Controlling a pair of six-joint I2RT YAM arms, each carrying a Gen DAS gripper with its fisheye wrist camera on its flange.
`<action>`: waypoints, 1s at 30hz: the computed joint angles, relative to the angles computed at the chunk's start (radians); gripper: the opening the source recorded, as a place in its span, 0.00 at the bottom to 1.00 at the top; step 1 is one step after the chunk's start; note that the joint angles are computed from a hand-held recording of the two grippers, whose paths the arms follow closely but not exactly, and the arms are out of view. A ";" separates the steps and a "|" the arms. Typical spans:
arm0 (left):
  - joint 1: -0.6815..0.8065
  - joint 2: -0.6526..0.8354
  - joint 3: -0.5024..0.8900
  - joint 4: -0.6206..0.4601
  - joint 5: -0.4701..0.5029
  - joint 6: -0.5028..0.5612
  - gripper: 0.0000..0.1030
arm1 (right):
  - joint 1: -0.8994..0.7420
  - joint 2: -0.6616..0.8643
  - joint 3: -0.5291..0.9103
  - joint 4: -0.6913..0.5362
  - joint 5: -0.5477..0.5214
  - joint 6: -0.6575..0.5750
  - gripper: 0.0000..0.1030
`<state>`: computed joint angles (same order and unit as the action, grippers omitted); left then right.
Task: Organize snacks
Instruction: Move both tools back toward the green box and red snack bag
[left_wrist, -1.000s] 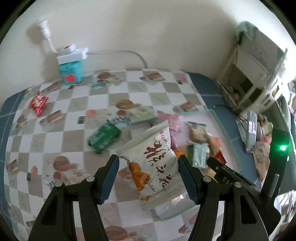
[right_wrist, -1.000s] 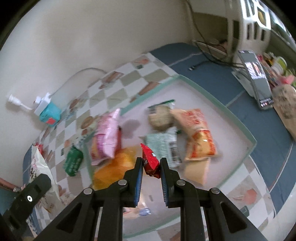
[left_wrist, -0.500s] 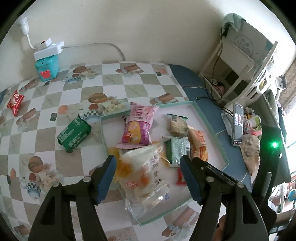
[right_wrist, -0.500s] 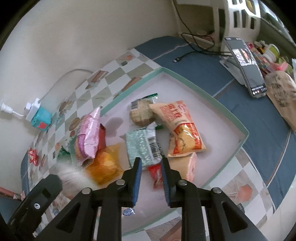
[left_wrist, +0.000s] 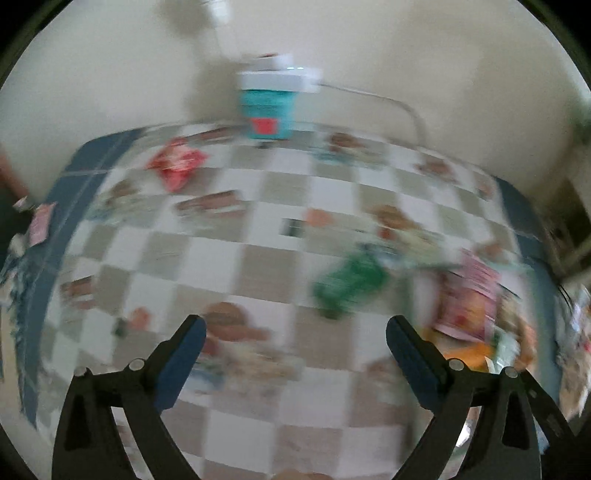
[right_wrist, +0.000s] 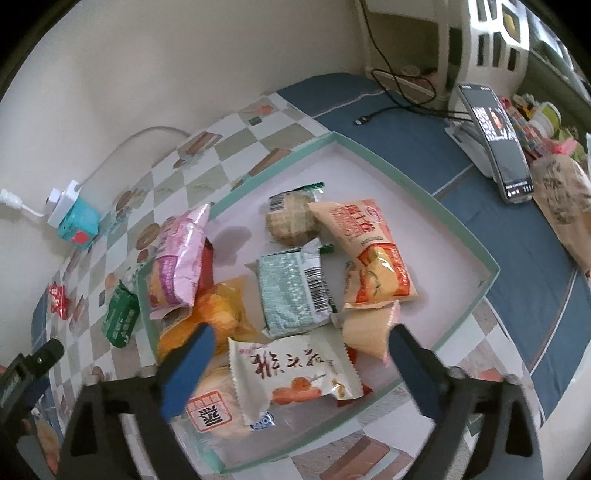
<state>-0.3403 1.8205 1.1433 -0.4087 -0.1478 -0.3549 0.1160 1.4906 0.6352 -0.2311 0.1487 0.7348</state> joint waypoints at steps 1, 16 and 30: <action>0.037 -0.002 -0.004 -0.004 -0.006 -0.003 0.96 | 0.015 0.002 0.007 -0.004 0.011 -0.003 0.99; 0.301 -0.039 -0.021 -0.060 -0.082 0.054 0.96 | 0.236 0.082 0.179 -0.157 0.161 0.053 1.00; 0.465 -0.075 -0.044 -0.070 -0.047 0.104 0.96 | 0.461 0.269 0.440 -0.268 0.232 0.070 1.00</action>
